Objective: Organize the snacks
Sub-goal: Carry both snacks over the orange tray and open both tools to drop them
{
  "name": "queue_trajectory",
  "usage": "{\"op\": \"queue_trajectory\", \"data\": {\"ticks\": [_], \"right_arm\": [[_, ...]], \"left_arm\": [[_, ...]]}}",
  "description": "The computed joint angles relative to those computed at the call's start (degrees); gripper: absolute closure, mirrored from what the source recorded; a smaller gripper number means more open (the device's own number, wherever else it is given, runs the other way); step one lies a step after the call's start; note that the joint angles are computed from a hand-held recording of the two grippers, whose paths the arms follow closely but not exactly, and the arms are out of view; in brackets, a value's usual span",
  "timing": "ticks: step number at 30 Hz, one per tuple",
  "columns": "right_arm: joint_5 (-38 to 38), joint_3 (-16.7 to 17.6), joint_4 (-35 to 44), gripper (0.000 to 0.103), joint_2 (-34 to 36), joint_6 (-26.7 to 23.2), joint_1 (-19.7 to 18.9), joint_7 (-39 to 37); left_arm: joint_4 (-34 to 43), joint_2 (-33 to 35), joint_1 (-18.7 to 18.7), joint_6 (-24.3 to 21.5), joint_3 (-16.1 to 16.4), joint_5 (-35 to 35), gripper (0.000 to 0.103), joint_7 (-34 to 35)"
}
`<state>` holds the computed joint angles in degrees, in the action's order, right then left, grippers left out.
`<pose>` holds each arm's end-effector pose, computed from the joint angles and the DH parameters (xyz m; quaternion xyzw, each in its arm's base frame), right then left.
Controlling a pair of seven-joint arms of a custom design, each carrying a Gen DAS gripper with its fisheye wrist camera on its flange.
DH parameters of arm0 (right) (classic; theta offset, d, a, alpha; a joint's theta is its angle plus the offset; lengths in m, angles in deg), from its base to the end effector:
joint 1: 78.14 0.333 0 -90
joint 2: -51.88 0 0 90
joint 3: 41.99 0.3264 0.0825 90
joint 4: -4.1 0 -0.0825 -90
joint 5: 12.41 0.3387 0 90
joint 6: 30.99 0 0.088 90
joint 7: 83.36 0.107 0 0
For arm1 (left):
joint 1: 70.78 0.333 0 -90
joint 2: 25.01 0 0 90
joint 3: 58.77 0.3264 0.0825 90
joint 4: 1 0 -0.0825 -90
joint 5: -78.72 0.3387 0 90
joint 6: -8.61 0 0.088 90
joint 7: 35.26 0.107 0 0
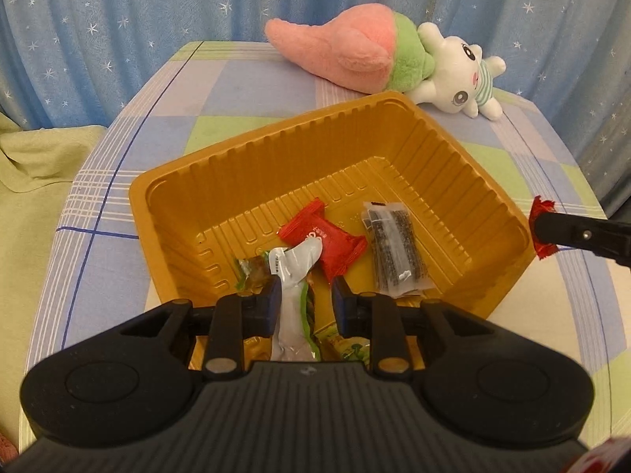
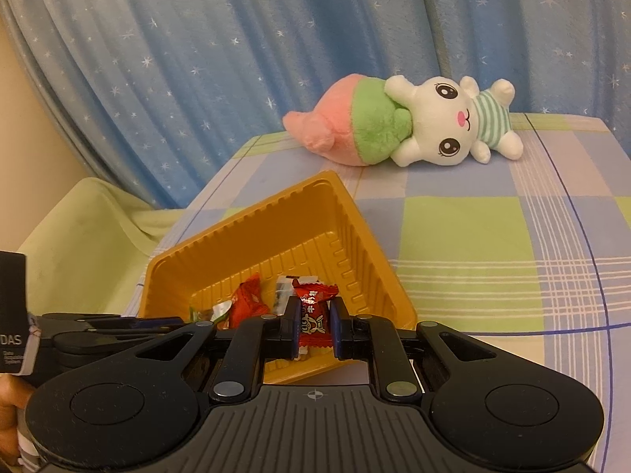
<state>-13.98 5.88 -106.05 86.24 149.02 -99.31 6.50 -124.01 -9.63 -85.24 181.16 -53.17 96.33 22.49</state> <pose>0.6133 0.2093 0.3970 -0.7061 0.5668 -0.0552 0.4208 0.5720 -0.1151 0.3861 -0.7090 0.6388 -0.2320 0.1882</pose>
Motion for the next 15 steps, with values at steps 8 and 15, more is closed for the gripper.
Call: {"op": "queue_trajectory", "data": {"ticks": [8, 15], "right_arm": [[0.71, -2.98, 4.49, 0.087, 2.17, -2.65, 3.00, -2.32], [3.64, -5.35, 8.66, 0.087, 4.70, -4.69, 6.59, -7.49]], "left_arm": [[0.68, -0.79, -0.66, -1.57, 1.16, 3.61, 0.070, -3.42], [0.96, -0.89, 0.32, -2.77, 0.71, 6.51, 0.069, -6.01]]}}
